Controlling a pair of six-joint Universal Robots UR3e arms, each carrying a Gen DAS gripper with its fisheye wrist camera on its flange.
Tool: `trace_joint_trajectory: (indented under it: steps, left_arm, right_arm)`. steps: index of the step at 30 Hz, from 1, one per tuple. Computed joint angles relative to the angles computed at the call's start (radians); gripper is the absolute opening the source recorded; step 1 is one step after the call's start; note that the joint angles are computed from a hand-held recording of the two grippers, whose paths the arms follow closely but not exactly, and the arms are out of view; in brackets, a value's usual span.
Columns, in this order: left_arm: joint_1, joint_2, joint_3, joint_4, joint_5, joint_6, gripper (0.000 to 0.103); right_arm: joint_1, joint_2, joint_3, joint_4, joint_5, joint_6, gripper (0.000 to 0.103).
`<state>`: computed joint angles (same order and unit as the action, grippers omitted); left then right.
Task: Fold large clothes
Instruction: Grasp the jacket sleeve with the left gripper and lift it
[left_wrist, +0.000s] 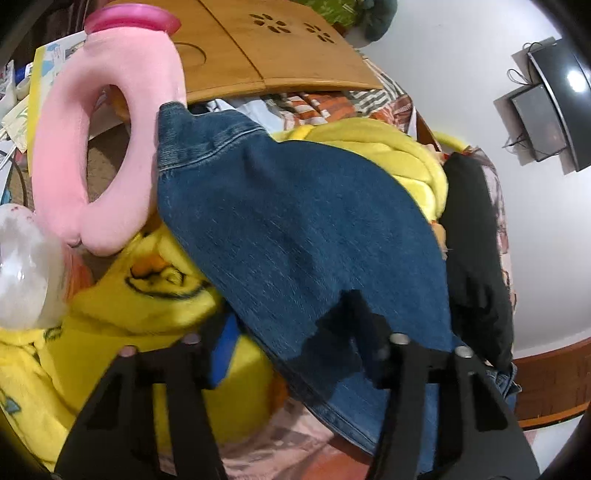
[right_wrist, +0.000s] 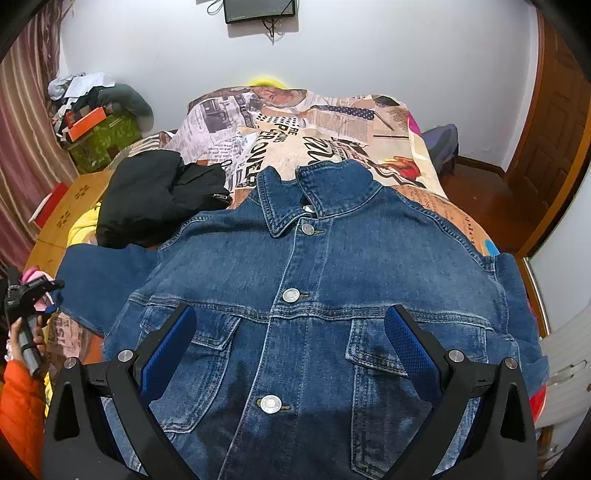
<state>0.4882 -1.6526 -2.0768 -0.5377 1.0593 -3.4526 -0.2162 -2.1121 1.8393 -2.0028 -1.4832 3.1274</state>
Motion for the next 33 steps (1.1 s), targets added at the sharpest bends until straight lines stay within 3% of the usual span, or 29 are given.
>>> trace_joint_trajectory:
  steps: [2,4,6,11,19,23,27,33]
  left_arm:
    - [-0.015,0.012,0.005,0.006,0.032,-0.003,0.04]
    - [-0.075,0.033,0.061,-0.04,0.126,0.024,0.029]
    - [-0.145,0.048,0.126,-0.081,0.236,0.059,0.011]
    - [-0.236,0.131,0.23,-0.12,0.303,0.095,0.007]
    - [-0.44,0.125,0.531,-0.151,0.305,0.085,0.007]
    - [-0.555,0.063,0.685,-0.151,0.297,0.067,0.007]
    - [-0.721,-0.05,0.877,-0.173,0.359,0.077,0.006]
    - [-0.927,-0.277,1.212,-0.331,0.453,0.082,0.006]
  right_arm:
    - [0.006,-0.002,0.0,-0.003,-0.006,0.001,0.101]
    - [0.01,-0.001,-0.002,-0.005,-0.016,0.001,0.101]
    - [0.006,-0.004,-0.004,-0.003,-0.017,0.001,0.101]
    - [-0.027,-0.031,0.002,0.011,0.005,-0.015,0.101]
    - [-0.092,-0.102,0.015,0.04,0.045,-0.063,0.101]
    - [-0.181,-0.168,0.034,0.08,0.115,-0.124,0.101]
    - [-0.271,-0.223,0.046,0.124,0.176,-0.188,0.101]
    - [-0.508,-0.354,0.047,0.283,0.336,-0.355,0.101]
